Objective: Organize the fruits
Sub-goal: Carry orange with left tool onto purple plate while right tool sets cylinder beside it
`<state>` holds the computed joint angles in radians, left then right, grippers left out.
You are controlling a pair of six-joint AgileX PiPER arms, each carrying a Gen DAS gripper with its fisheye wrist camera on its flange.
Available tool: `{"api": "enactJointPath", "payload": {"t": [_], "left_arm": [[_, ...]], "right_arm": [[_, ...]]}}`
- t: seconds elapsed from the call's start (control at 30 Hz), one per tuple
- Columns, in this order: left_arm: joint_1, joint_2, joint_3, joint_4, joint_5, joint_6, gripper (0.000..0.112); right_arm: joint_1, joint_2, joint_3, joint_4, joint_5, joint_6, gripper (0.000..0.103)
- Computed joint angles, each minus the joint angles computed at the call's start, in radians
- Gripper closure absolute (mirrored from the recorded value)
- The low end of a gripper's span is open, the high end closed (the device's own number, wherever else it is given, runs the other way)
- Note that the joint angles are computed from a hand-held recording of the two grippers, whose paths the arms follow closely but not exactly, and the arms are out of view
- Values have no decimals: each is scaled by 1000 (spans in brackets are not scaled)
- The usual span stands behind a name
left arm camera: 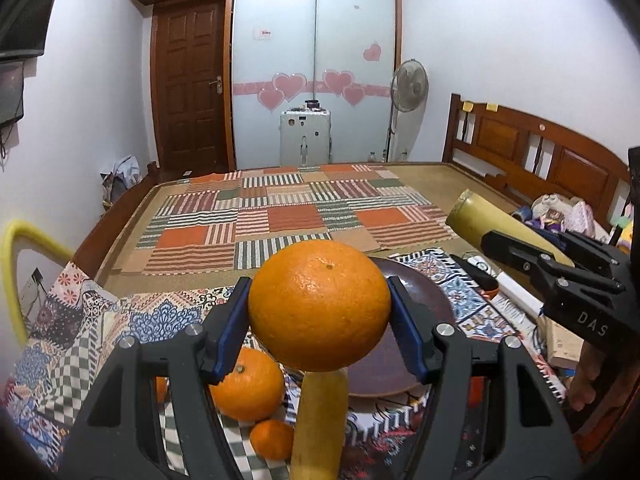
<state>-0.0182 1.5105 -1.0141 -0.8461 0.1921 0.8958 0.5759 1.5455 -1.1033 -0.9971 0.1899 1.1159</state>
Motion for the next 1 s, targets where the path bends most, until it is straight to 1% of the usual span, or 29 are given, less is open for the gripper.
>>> {"api": "enactJointPath", "payload": {"t": [0.07,0.17,0.23,0.33,0.47,0.63,0.77,0.87,1.0], "left_arm": [[-10,33,-26,79,-4,-69,47],[-23,82,-72,203,1,-184,47],[-25,113,-100,254,11,-231,47],[-30,163,-146,316,31,-293,47],[-28,225,-220,379,87,-361,47],[-31,304,-325,479,170,-454,47],[-21,366,-409,486,250,-478,47],[-18,412,-478,518,319,-520,47],[-13,461,-558,537,404,-534,47]], "right_arm": [[2,22,-21,41,12,-41,70],[-13,58,-57,185,15,-190,70],[-25,89,-87,328,24,-336,70],[-33,127,-124,428,49,-444,70],[-52,169,-174,591,87,-613,70],[-58,222,-254,680,167,-725,70],[-59,260,-318,739,235,-798,70],[-59,281,-351,748,278,-821,70],[-58,307,-392,760,325,-842,70]]}}
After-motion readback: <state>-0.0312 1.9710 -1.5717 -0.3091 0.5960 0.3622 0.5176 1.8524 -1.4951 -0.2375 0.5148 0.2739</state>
